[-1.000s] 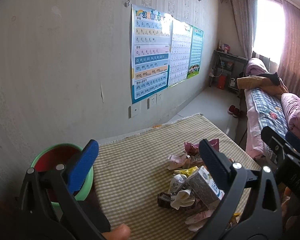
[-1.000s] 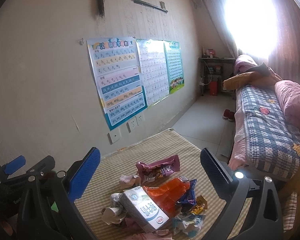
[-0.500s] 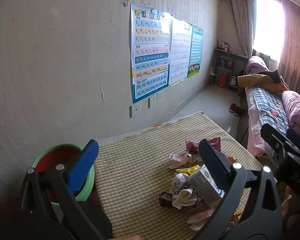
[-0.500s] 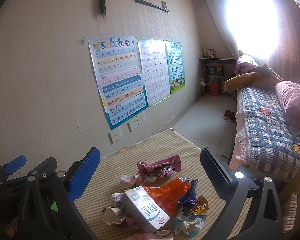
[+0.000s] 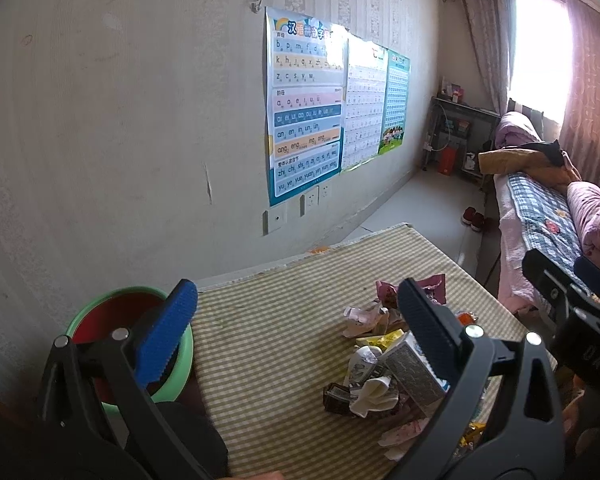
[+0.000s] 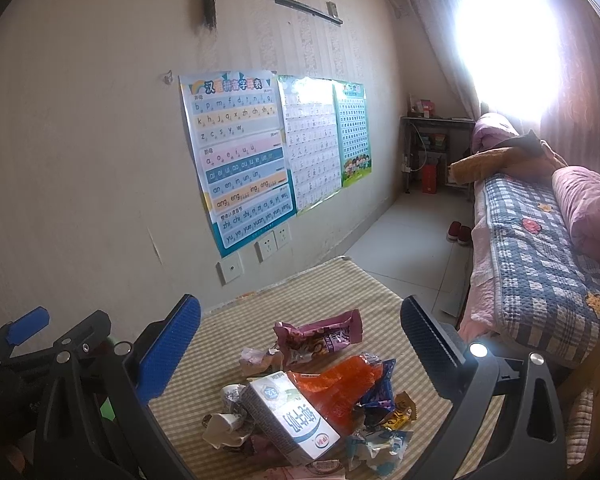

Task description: Collect trash

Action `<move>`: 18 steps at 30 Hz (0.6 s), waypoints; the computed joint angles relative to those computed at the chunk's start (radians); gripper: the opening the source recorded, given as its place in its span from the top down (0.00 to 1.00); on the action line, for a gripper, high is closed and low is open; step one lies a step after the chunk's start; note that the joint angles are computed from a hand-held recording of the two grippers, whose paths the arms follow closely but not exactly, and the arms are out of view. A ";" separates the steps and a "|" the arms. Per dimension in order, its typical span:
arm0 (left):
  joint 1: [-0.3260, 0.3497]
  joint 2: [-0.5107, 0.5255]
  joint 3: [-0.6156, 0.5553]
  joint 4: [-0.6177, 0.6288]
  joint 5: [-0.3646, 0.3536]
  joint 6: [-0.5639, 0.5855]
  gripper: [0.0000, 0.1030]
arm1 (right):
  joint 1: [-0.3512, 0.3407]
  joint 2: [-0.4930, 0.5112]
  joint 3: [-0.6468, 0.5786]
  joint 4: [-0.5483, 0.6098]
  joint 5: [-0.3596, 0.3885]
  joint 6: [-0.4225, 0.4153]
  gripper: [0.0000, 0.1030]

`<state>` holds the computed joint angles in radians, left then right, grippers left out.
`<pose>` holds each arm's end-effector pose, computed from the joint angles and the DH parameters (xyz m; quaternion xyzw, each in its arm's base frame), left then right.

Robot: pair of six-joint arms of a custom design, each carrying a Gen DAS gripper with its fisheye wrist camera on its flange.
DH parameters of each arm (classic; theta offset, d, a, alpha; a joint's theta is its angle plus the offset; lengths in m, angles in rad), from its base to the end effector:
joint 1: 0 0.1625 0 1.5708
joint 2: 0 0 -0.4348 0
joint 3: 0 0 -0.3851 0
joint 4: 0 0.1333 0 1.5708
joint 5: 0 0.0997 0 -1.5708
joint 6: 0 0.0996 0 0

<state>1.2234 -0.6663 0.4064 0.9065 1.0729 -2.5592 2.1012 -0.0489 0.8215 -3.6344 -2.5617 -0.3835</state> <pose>-0.0763 -0.7421 0.3979 0.2907 0.8247 -0.4033 0.2697 0.4428 -0.6562 -0.0043 0.0534 -0.7568 0.5557 0.3399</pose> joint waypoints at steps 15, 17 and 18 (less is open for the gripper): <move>0.002 -0.027 0.064 -0.070 -0.024 0.049 0.05 | -0.004 -0.011 0.020 0.016 -0.003 0.020 0.07; 0.007 -0.014 0.043 -0.046 -0.011 0.063 0.05 | -0.006 -0.015 0.027 0.026 -0.003 0.034 0.07; 0.014 0.008 0.002 -0.003 0.008 0.067 0.05 | -0.007 -0.022 0.038 0.031 -0.003 0.045 0.07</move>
